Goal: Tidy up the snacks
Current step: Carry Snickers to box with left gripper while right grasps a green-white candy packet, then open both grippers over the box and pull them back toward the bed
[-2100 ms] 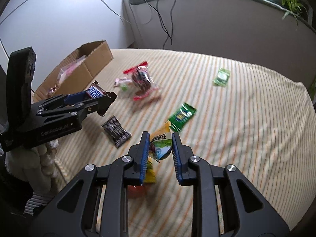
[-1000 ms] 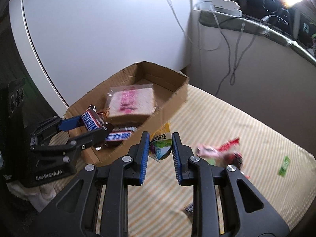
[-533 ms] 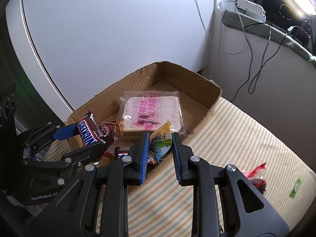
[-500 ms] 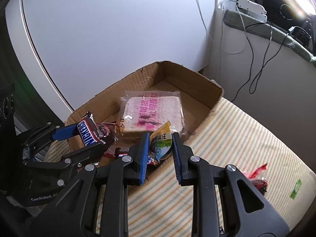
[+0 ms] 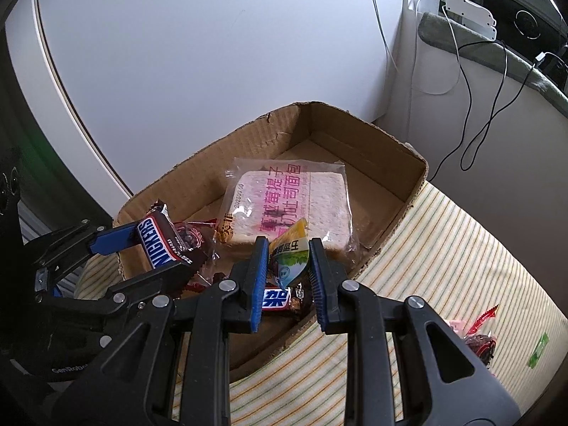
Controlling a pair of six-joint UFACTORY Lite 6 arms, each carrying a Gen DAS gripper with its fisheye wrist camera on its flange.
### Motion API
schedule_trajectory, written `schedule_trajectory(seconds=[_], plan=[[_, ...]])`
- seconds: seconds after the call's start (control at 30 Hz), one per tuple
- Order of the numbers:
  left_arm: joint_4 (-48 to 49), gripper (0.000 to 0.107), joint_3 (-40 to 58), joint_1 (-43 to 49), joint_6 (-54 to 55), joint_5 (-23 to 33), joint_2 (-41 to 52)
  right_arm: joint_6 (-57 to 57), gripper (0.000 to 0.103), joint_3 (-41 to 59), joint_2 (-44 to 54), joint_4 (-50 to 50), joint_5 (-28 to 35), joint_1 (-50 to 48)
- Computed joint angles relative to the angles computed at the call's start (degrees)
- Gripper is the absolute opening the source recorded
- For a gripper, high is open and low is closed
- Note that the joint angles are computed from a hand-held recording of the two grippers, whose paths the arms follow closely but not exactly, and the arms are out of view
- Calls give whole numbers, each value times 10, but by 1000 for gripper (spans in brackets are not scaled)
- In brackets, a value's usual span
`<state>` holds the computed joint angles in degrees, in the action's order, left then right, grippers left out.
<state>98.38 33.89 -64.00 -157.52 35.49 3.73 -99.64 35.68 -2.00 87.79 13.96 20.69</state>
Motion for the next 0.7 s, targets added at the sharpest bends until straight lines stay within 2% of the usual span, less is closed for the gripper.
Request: schedule_trajectory(seconds=[0.1, 0.13, 0.17, 0.23, 0.43, 0.57, 0.7], plan=[[-7, 60, 4, -1, 8, 1, 3, -12, 24, -2, -2, 14, -4, 3], [-6, 60, 4, 0, 8, 0, 3, -17, 33, -4, -4, 21, -7, 5], [-9, 60, 6, -1, 13, 1, 2, -30, 50, -7, -7, 36, -9, 6], [-17, 61, 8, -4, 21, 4, 2, -63, 66, -17, -23, 72, -12, 5], [-45, 61, 17, -27, 38, 25, -1, 7, 66, -41, -79, -4, -6, -14], [-65, 61, 30, -49, 51, 42, 1, 56, 74, -67, -132, -64, 11, -47], [-73, 61, 46, -71, 55, 57, 10, 98, 75, -92, -186, -130, 42, -100]])
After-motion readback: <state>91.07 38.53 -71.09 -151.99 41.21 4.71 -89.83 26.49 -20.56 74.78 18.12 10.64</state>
